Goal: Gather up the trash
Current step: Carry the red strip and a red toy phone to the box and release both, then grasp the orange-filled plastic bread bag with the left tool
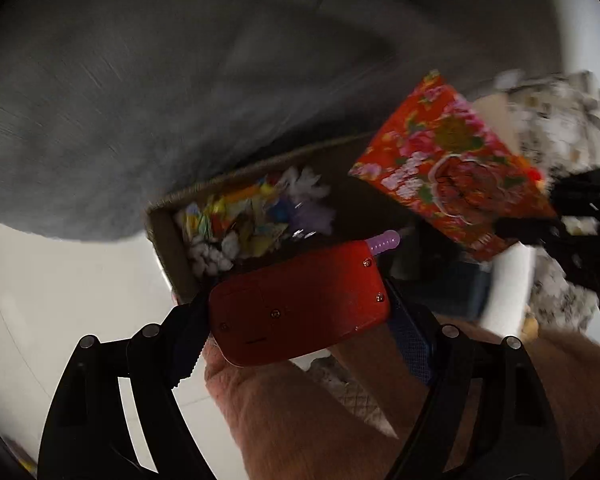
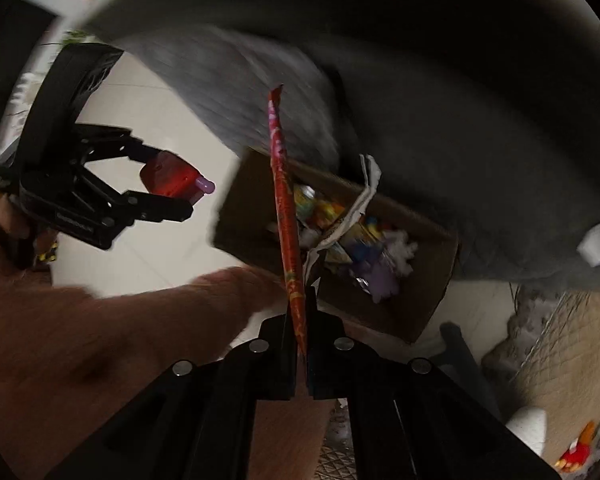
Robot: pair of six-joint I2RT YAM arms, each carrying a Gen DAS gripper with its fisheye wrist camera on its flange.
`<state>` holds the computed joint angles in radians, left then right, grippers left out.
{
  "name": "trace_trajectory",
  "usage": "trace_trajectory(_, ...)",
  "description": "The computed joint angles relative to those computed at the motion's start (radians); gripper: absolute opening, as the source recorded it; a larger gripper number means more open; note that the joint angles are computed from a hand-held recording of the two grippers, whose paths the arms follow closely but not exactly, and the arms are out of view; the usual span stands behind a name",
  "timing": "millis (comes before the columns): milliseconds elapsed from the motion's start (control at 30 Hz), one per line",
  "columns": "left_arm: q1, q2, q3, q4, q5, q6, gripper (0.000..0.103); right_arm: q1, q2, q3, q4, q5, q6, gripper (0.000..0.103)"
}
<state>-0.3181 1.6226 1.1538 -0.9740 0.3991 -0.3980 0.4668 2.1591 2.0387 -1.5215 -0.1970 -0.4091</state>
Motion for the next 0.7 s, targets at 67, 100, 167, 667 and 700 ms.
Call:
trace_trajectory(67,-0.033,0.15,-0.024,0.085,-0.037,-0.041,0.078,-0.002,0.016,-0.126,0.135,0.054,0.041,0.011)
trace_trajectory(100,-0.042,0.262,0.0,0.086,-0.048,-0.063,0.078,-0.003,0.04,-0.152,0.181,0.074,0.062,0.036)
trace_trajectory(167,-0.057,0.399,0.031,0.066,-0.037,-0.064,0.08,-0.003,0.122,-0.171,0.23,0.139,0.106,0.072)
trace_trajectory(667,-0.08,0.166,0.071,-0.038,-0.096,-0.119,0.083,-0.053,0.033,-0.074,0.066,0.078,0.066,0.068)
trace_trajectory(700,-0.078,0.11,0.1,-0.085,-0.1,-0.109,0.083,-0.054,0.019,-0.054,0.043,0.068,0.062,0.068)
